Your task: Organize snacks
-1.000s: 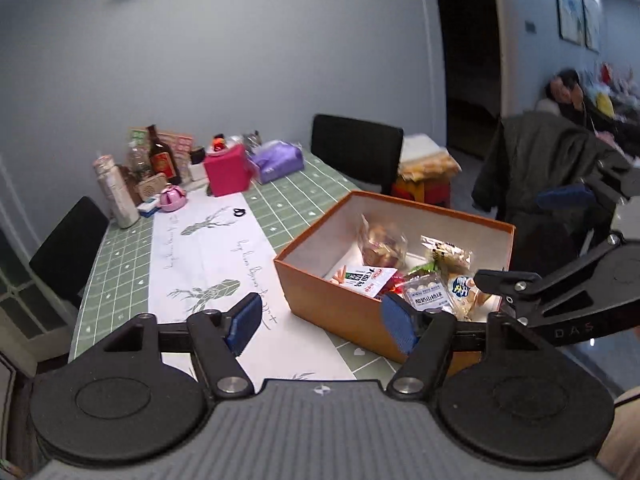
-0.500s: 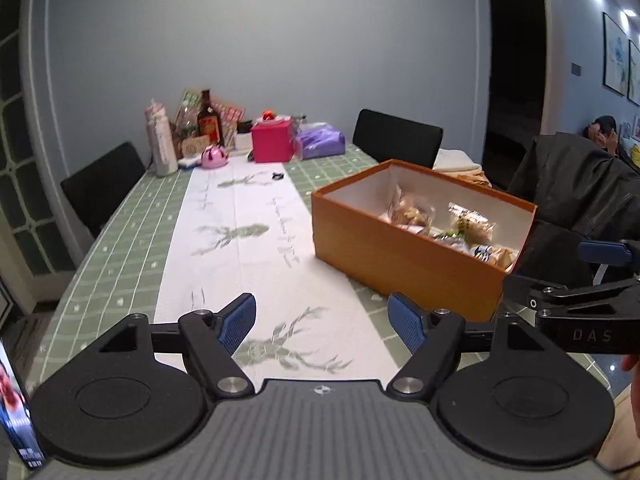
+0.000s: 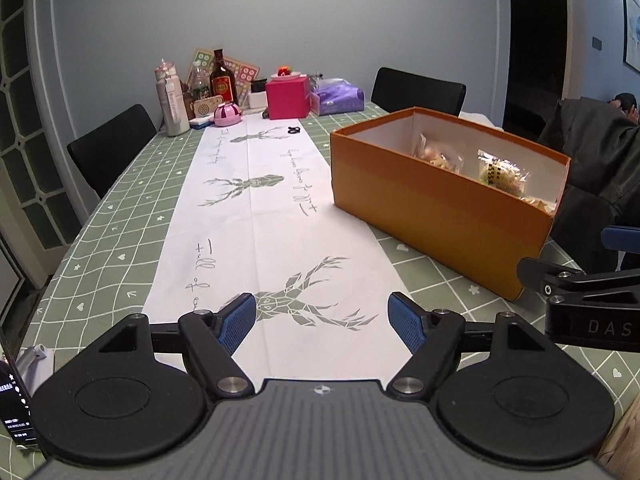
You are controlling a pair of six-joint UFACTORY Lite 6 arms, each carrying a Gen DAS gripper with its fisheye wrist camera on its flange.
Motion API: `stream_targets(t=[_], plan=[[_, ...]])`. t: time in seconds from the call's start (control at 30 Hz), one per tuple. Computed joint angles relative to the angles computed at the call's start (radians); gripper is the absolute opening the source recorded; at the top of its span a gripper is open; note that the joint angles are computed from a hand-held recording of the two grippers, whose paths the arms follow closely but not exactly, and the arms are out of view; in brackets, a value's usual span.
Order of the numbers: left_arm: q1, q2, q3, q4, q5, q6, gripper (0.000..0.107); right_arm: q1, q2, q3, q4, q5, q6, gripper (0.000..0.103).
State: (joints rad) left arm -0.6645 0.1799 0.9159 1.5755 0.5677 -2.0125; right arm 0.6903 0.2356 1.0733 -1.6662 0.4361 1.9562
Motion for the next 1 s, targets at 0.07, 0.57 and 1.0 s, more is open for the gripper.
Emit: stream_targets(t=[0.07, 0.57, 1.0], plan=[[0.012, 0.005, -0.002, 0.001, -0.017, -0.004, 0.088, -0.004, 0.010, 0.009, 0.003, -0.008, -0.006, 0.097], [0.031, 0.008, 0.000, -0.054, -0.044, 0.036, 0.088, 0.000, 0.045, 0.046, 0.010, -0.022, -0.039, 0.097], [0.031, 0.004, 0.002, -0.066, -0.040, 0.048, 0.088, 0.004, 0.038, 0.034, -0.014, -0.024, -0.021, 0.097]])
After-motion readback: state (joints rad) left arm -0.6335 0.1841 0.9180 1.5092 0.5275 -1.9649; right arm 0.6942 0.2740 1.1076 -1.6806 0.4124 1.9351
